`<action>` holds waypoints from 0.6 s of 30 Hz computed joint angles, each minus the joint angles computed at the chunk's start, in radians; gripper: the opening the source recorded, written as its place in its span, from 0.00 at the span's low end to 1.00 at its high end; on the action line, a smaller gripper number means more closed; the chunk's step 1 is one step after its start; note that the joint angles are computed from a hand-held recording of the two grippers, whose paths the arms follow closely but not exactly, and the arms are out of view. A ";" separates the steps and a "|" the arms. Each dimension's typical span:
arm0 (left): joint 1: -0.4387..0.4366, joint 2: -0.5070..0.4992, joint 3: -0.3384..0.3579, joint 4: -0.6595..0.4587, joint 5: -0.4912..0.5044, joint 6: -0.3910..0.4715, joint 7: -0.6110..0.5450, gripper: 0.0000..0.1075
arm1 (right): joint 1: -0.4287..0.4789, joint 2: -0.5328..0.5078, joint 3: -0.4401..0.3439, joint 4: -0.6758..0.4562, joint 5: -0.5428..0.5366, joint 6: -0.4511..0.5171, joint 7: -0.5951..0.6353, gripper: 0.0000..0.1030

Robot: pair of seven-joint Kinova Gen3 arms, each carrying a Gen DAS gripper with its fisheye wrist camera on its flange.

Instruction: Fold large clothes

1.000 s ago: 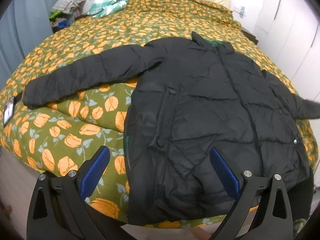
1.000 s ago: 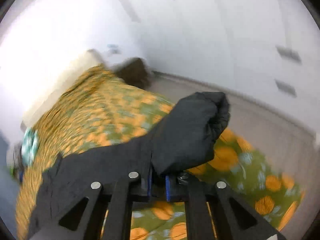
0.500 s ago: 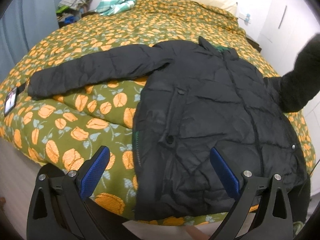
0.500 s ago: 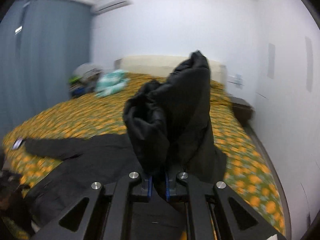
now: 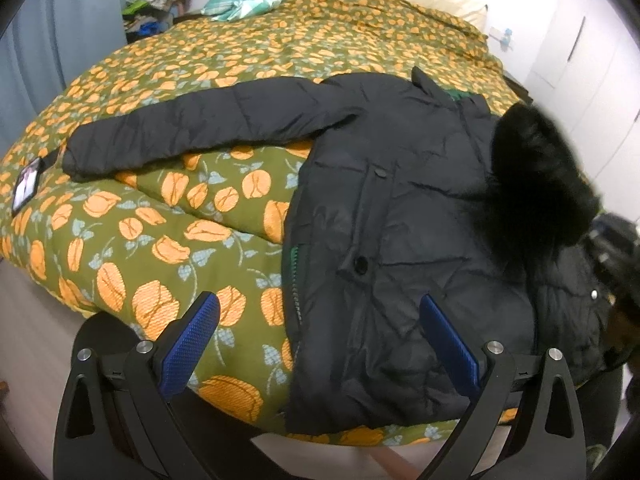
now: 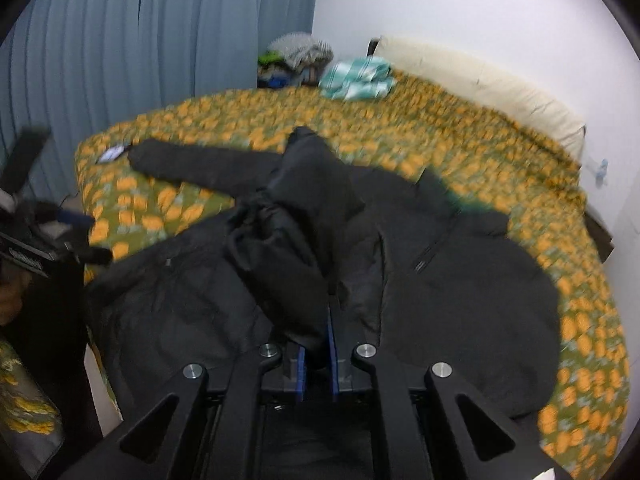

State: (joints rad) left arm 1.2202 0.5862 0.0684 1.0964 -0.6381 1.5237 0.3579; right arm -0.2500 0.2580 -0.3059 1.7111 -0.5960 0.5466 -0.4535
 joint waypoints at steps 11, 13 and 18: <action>-0.013 -0.008 -0.001 0.015 0.006 -0.061 -0.020 0.93 | 0.023 0.010 -0.014 0.059 -0.007 0.086 0.036 0.84; -0.076 -0.038 0.081 0.071 -0.050 -0.142 0.010 0.93 | 0.044 -0.018 -0.003 0.082 -0.049 0.098 0.056 0.84; -0.291 -0.048 0.303 0.132 -0.198 -0.346 -0.007 0.93 | 0.073 -0.084 0.054 0.125 -0.139 0.130 0.068 0.84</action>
State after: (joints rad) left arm 0.9294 0.5380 0.3714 1.2281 -0.8361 1.1779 0.3509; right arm -0.1773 0.1742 -0.2518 1.8365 -0.7346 0.6769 -0.3855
